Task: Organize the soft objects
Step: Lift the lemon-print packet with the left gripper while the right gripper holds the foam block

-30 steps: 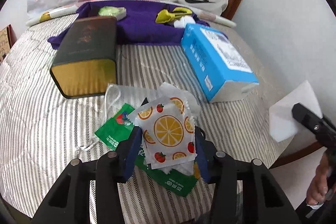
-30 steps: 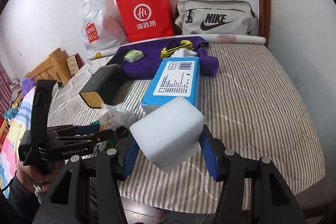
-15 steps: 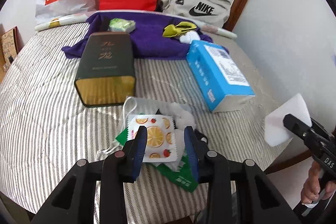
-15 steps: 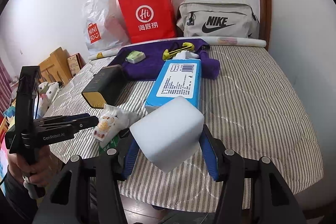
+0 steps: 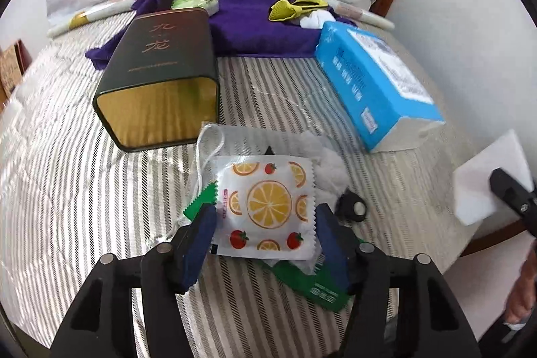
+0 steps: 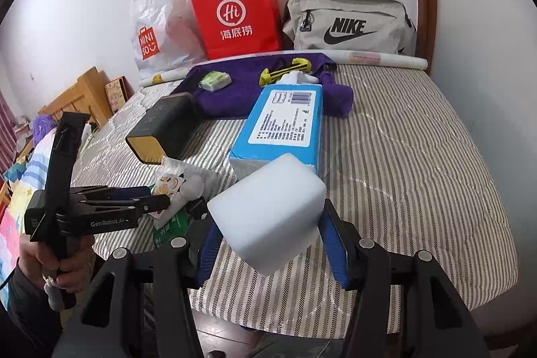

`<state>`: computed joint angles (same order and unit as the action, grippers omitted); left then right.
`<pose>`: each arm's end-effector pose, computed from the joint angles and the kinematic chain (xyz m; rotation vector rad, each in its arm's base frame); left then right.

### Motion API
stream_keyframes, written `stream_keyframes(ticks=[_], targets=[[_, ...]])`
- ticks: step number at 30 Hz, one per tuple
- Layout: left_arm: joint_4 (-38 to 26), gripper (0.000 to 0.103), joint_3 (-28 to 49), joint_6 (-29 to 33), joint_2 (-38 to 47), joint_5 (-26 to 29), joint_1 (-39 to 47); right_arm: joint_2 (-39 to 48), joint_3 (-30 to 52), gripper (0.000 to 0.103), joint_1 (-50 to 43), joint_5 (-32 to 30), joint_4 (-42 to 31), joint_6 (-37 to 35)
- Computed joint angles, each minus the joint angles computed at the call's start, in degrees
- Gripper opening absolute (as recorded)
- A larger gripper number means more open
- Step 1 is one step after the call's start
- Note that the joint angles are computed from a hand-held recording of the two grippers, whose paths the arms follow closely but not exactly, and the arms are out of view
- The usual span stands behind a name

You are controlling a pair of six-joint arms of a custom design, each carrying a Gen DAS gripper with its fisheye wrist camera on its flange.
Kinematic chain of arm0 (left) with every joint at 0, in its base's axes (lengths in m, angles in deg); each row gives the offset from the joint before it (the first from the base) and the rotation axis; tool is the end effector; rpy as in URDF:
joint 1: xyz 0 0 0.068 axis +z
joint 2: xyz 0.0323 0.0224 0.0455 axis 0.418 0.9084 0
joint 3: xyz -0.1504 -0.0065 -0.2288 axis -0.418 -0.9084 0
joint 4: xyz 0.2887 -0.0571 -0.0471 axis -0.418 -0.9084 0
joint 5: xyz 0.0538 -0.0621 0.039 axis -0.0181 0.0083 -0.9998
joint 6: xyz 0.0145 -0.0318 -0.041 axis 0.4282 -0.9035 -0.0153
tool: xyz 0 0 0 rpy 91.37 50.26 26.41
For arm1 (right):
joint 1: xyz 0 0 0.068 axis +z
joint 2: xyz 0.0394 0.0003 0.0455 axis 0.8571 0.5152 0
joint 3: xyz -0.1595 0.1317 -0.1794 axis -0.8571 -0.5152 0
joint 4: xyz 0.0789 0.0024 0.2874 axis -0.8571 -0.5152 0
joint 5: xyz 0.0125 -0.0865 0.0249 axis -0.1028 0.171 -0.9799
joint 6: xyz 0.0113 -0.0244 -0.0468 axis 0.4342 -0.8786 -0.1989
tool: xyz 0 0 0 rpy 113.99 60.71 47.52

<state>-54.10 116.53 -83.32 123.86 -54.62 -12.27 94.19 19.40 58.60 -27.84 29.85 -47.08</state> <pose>0.1910 -0.1326 0.1727 -0.2158 2.6022 -0.1506 0.2019 0.0127 0.2703 -0.5519 2.4185 0.3759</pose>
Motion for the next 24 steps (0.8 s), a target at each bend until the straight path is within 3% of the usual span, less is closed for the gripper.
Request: stream_keyframes(ticks=[7, 10, 15, 24], targets=[[1.93, 0.059, -0.38, 1.06, 0.96, -3.04, 0.16, 0.25, -0.84, 0.055, 0.47, 2.18, 1.60, 0.06], [2.94, 0.052, -0.64, 2.08, 1.14, -3.71, -0.06, 0.80, -0.89, 0.055, 0.75, 2.96, 2.16, 0.42], [3.45, 0.041, -1.69, 2.90, -0.74, -2.30, 1.40, 0.70, -1.09, 0.055, 1.48, 5.52, 3.77, 2.04], [2.88, 0.038, -2.78, 3.32, -3.68, -0.45, 2.11, 0.69, -1.28, 0.054, 4.68, 11.30, 6.09, 4.75]])
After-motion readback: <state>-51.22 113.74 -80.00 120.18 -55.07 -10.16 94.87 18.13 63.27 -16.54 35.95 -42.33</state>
